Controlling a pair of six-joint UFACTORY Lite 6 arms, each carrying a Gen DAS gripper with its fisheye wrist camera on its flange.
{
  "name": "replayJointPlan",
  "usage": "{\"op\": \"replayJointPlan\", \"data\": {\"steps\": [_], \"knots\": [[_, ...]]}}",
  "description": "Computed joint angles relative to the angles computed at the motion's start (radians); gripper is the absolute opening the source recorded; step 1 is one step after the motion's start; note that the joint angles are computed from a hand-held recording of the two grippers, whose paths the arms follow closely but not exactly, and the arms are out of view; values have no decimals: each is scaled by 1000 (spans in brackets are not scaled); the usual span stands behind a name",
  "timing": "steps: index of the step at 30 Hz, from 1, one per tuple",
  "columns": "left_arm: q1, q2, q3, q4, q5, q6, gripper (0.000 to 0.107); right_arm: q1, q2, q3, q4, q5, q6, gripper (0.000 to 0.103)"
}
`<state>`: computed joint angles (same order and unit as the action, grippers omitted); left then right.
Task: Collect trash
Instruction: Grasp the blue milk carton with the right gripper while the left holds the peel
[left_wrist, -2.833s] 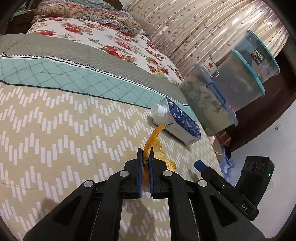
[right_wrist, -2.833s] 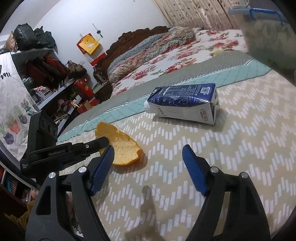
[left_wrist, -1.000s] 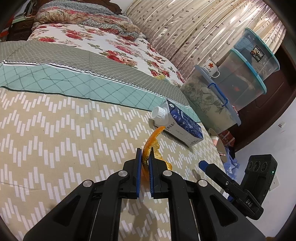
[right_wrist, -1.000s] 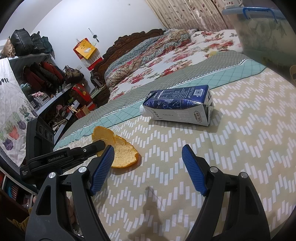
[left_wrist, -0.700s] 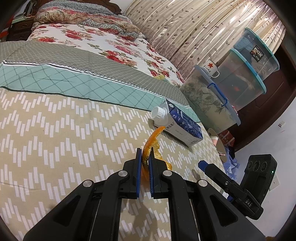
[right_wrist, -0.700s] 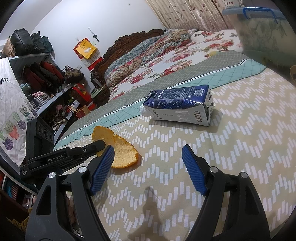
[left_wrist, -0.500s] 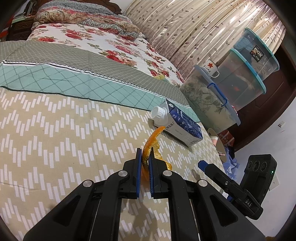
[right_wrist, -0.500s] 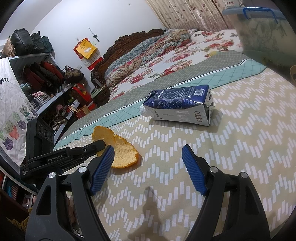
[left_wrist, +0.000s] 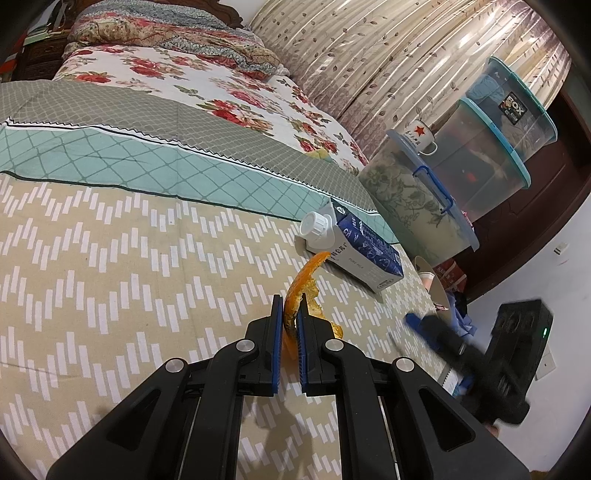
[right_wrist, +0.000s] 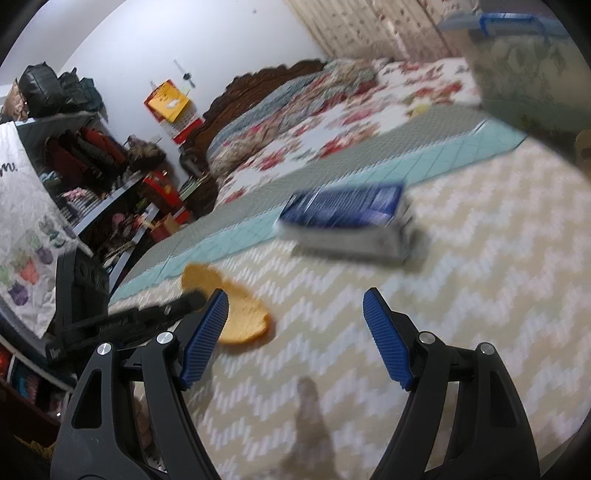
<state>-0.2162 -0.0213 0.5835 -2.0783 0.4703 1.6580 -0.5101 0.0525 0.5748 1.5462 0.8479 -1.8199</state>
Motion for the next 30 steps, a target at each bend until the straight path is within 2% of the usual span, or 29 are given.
{"op": "replayJointPlan", "data": {"steps": [5, 8, 10, 15, 17, 18, 20, 23, 25, 27, 29, 30], "knots": [[0, -2, 5, 16, 1, -12, 6, -34, 90, 217, -56, -25, 98, 77], [1, -1, 6, 20, 1, -20, 6, 48, 197, 395, -157, -113, 171, 77], [2, 3, 9, 26, 0, -29, 6, 102, 249, 476, -244, -139, 203, 82], [-2, 12, 13, 24, -4, -24, 6, 283, 319, 555, -412, -387, 132, 86], [-4, 14, 15, 24, -11, -23, 6, 310, 359, 582, -464, -430, 158, 86], [-9, 15, 14, 13, -14, -14, 6, 313, 401, 617, -526, -432, 206, 85], [-10, 16, 17, 15, -22, -19, 6, 310, 431, 635, -583, -412, 252, 76], [-10, 26, 22, 18, -24, -31, 8, 302, 375, 560, -518, -405, 201, 63], [-4, 33, 25, 27, -17, -41, 13, 286, 326, 498, -477, -397, 175, 57], [-4, 33, 26, 34, -27, -52, 39, 246, 254, 410, -422, -360, 140, 56], [-9, 18, 19, 5, -48, -33, 46, 212, 205, 343, -391, -326, 128, 56], [-10, 16, 16, 0, -47, -27, 46, 205, 184, 314, -379, -322, 124, 55]]}}
